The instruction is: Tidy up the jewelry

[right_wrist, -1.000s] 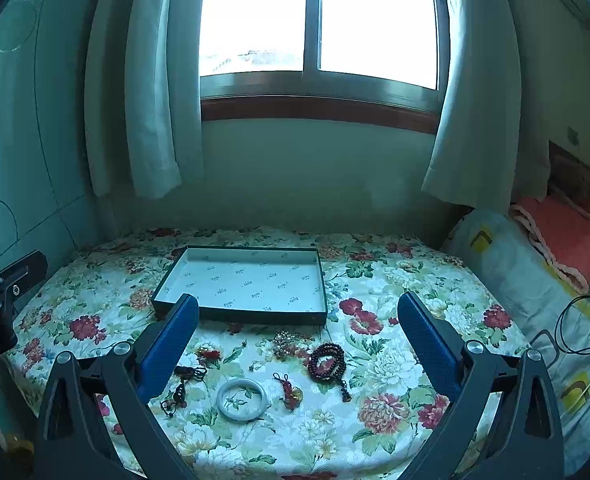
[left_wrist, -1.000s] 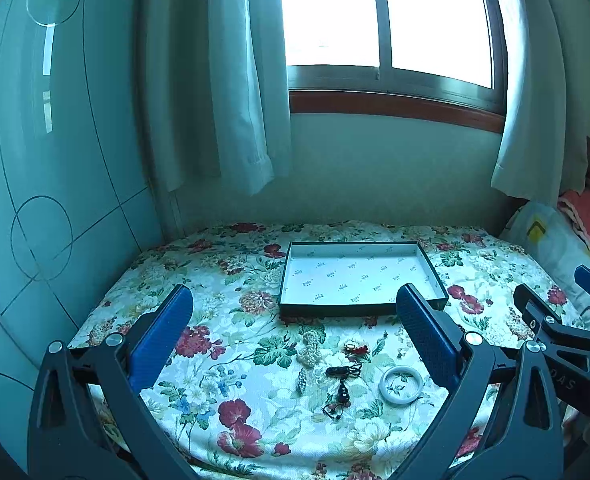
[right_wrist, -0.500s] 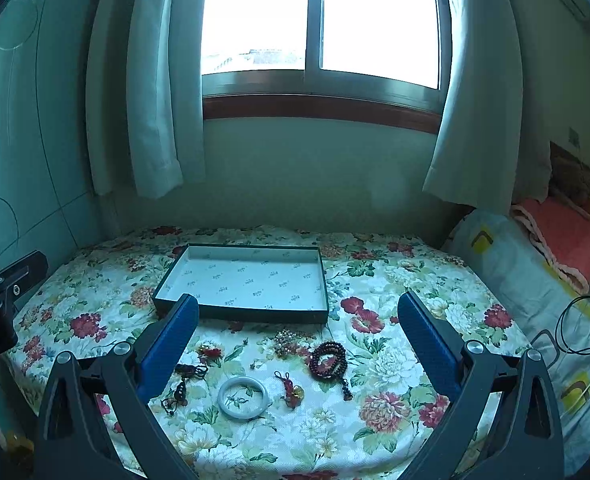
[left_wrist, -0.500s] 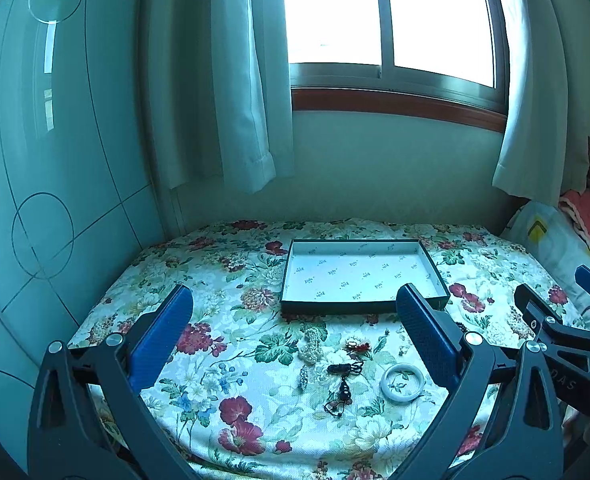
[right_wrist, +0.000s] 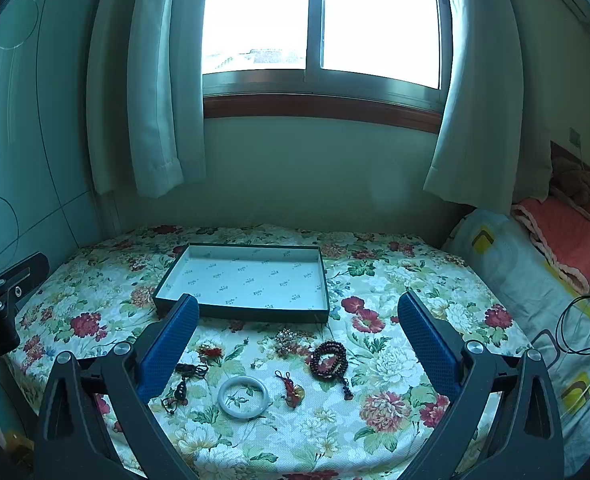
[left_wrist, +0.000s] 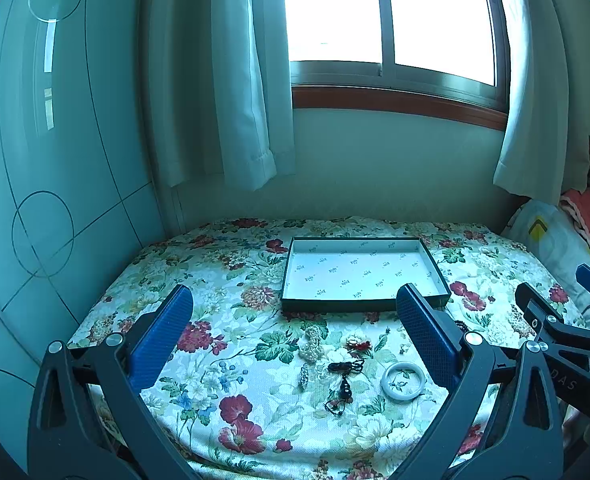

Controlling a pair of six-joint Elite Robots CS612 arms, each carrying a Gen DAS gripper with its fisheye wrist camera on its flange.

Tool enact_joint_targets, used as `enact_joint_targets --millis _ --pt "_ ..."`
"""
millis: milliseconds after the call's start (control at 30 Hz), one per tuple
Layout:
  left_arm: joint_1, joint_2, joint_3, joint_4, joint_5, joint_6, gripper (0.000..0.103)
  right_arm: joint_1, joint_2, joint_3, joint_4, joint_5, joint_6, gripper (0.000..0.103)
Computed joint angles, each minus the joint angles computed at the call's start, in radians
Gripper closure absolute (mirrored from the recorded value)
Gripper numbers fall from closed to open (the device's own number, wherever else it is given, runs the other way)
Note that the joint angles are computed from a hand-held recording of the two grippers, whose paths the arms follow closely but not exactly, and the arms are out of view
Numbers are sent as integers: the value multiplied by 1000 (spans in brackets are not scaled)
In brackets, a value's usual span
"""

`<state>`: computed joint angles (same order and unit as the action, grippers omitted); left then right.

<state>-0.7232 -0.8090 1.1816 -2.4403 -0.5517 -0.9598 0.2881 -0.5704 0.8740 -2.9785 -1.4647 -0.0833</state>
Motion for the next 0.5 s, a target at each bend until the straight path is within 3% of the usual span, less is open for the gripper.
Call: enact_joint_targets --millis 500 --pt "0 2 0 8 -2 -7 2 0 -1 3 -1 0 -2 4"
